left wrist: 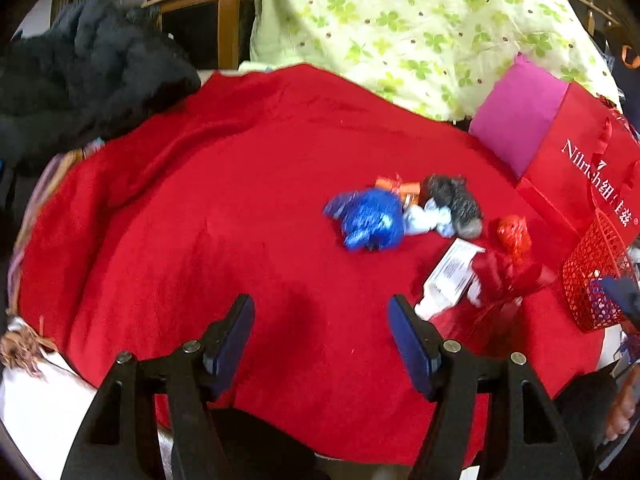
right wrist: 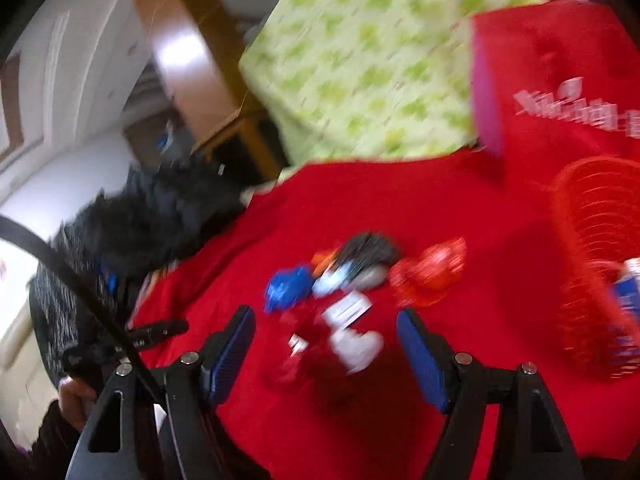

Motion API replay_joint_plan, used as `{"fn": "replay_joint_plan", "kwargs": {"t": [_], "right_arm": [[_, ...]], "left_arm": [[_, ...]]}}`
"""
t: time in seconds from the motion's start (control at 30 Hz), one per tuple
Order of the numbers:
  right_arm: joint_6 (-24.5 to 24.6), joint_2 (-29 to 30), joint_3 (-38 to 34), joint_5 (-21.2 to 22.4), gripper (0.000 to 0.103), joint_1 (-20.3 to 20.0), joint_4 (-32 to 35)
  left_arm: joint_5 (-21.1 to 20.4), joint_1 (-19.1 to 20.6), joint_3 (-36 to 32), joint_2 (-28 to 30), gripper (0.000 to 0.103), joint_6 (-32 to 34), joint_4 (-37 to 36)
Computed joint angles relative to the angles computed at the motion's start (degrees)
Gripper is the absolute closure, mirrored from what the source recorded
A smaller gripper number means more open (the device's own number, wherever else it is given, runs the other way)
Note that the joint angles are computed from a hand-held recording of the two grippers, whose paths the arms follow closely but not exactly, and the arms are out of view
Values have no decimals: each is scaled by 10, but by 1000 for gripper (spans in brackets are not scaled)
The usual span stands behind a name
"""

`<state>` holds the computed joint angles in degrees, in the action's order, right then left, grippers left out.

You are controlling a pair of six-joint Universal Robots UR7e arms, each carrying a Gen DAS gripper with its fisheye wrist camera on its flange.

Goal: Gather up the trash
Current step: 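Return to the pile and grasp the white tissue with the right tool, then grasp the red ribbon bow with the left tool while the right tool lifts the tissue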

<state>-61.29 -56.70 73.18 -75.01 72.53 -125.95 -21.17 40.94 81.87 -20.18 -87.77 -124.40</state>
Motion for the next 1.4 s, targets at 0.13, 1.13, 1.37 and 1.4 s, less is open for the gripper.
{"fn": "replay_joint_plan", "kwargs": {"t": [0.13,1.13,1.37,1.4], "right_arm": [[-14,36,7,-63,32,18,-24],[29,46,-53,-32,17,-27,3],[-3,118,-95,-104,54,10,9],[0,132,-108,-118,54,15,19]], "left_arm": [[-5,6,12,8,33,42,-59],[-77,29,-145,117,33,273,-168],[-102,29,-113,109,33,286,-223],[-103,29,-108,107,33,283,-227]]}}
